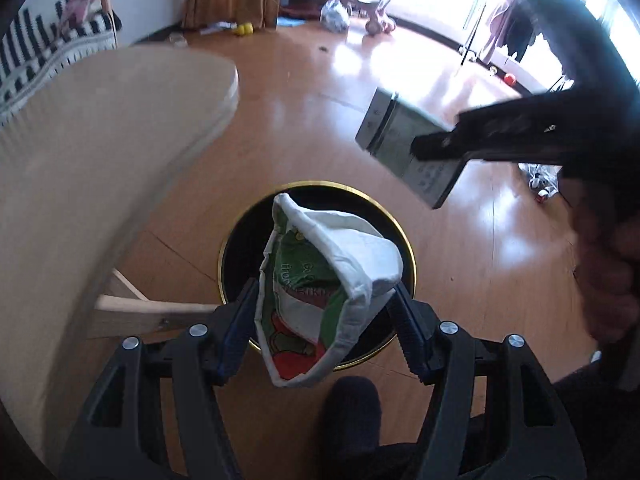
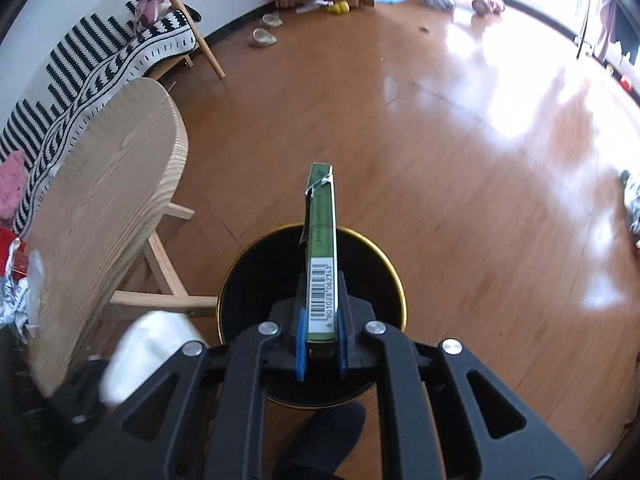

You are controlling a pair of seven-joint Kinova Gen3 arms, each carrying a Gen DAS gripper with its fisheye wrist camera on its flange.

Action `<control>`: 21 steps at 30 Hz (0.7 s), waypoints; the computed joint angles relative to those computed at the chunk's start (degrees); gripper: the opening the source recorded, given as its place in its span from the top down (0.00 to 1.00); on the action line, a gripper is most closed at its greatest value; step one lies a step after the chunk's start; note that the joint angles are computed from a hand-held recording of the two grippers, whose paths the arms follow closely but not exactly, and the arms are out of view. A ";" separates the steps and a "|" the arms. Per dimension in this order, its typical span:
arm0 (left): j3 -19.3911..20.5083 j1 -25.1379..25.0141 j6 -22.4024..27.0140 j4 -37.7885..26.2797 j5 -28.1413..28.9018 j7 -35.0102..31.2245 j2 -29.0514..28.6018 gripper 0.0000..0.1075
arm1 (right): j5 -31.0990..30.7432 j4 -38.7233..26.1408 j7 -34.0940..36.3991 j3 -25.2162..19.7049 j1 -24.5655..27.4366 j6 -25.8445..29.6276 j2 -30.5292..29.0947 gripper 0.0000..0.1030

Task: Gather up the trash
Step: 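Carry both items over the black bin and open both grippers to drop them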

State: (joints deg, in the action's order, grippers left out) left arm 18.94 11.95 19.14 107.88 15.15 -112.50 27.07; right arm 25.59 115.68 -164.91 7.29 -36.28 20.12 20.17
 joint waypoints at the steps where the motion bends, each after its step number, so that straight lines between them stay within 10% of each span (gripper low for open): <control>1: -0.79 0.74 1.24 -1.52 -0.72 0.73 1.83 0.42 | -1.10 0.67 1.87 -1.48 2.46 -1.15 -0.39 0.89; 21: 4.07 -4.32 0.66 -1.60 1.56 -3.34 0.82 0.17 | -9.38 -7.27 10.63 -5.33 4.19 4.30 2.90 0.88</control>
State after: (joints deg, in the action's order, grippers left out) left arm 23.01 7.64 19.81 106.29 16.71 -115.84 27.89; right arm 16.21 108.41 -154.28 1.96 -32.09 24.42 23.07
